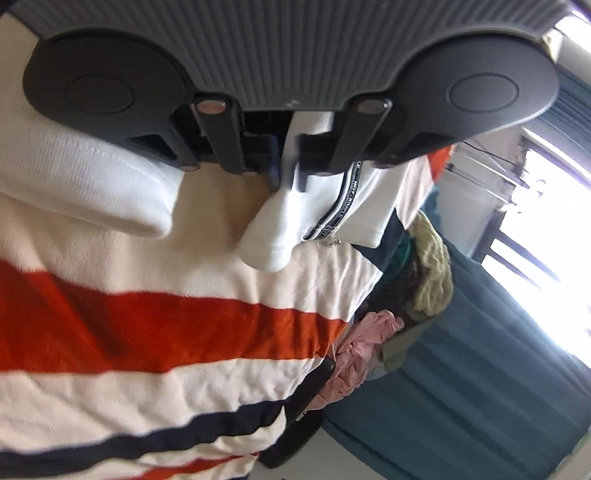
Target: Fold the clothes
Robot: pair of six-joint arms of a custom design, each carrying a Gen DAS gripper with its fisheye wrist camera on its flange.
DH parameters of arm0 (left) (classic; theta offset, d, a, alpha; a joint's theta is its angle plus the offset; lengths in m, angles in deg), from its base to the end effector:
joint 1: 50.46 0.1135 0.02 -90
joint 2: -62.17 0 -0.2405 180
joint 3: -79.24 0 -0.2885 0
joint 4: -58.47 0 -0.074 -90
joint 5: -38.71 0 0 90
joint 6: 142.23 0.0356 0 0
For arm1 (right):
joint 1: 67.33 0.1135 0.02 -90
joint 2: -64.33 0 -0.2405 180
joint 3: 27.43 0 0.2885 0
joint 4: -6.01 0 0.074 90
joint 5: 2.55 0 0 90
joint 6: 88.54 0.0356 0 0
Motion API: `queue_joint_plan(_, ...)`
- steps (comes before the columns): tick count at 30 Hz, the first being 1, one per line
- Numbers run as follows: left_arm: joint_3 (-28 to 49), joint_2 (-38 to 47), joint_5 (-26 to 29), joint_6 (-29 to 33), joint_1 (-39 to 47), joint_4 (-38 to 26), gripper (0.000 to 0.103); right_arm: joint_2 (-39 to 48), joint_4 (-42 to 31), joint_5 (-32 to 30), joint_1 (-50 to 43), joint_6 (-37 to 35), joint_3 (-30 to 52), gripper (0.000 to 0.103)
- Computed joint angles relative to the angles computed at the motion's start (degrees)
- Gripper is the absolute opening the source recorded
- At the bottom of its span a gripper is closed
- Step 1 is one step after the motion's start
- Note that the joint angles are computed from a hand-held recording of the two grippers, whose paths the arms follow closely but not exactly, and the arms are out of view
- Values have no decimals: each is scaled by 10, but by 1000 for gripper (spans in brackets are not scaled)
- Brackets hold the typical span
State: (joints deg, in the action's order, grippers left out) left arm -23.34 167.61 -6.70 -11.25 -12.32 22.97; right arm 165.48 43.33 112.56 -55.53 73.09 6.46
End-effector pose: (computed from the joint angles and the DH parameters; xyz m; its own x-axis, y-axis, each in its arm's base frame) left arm 0.3167 0.2169 0.1209 -0.6584 0.0768 -0.7487 0.3155 0.9313 -0.1820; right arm 0.2675 0.0404 0.0304 0.0119 0.8804 -0.4741 0.5187 0.3999 0.7556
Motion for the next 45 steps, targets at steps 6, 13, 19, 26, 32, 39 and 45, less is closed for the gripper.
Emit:
queue_joint_plan(6,-28,-14,-9,-5,-3,31,5,110,84,-46,-54,-2,60,51)
queue_joint_plan(13,-22,-8,0,-19,0,27,5,55,-30,29,-48,-52,82,7)
queue_joint_plan(19,-21,-14,15,-1,8,3,5,-71,-109,148,2,-93,11,7)
queue_joint_plan(26,-42,-47,18,25,20,-21,26,-140,-270,129,6,-37,1,12)
queue_joint_plan(32,-72,-116,34,45,38,-49,58,-300,-463,189,99,-67,8,25)
queue_joint_plan(39,-103,-196,91,96,97,-109,82,-452,-626,291,328,-86,16,85)
queue_joint_plan(45,-99,-232,147,209,173,-229,84,-378,-841,398,514,35,141,85)
